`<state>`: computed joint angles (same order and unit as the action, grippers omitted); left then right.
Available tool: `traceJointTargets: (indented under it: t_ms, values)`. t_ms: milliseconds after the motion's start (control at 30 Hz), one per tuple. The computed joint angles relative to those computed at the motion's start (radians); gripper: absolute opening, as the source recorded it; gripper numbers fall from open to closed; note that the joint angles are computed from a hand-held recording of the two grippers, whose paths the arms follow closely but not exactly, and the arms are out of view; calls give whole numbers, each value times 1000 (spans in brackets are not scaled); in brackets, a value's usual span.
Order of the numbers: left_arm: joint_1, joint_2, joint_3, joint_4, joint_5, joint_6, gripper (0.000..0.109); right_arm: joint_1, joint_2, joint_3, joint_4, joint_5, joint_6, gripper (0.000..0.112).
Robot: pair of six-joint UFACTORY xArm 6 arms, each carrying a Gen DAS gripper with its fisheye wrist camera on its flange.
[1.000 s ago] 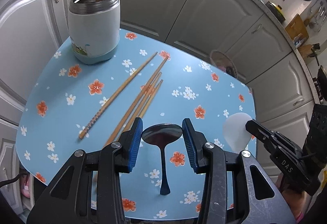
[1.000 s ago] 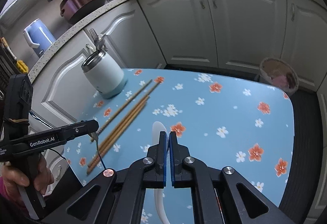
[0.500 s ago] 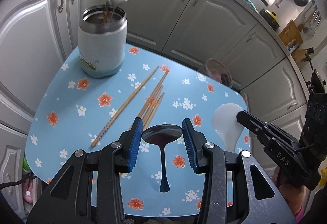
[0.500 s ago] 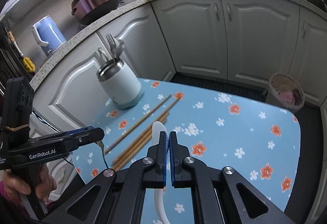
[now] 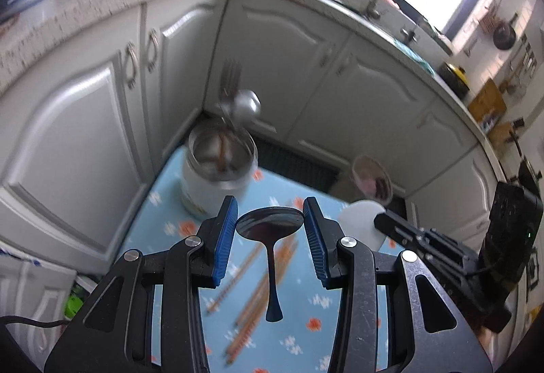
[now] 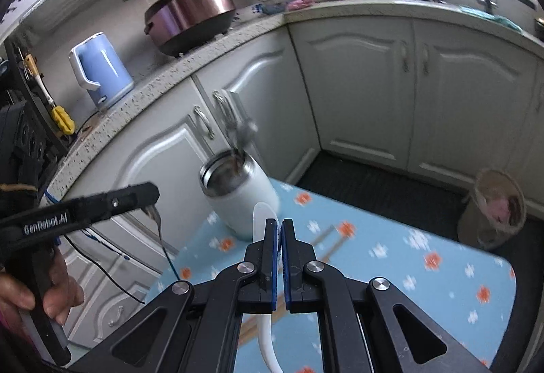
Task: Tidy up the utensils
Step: 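Carry both spoons up toward the white thermos jar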
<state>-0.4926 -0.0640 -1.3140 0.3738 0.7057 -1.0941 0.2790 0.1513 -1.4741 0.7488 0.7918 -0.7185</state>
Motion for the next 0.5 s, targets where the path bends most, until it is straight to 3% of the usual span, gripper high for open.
traceJointTargets:
  t_ms: [200, 500]
  values:
    - [77, 36, -88, 33, 22, 31, 39, 55, 127, -195, -4, 18, 62, 2]
    - [178, 156, -253, 75, 47, 73, 39, 106, 436, -651, -24, 69, 211, 2]
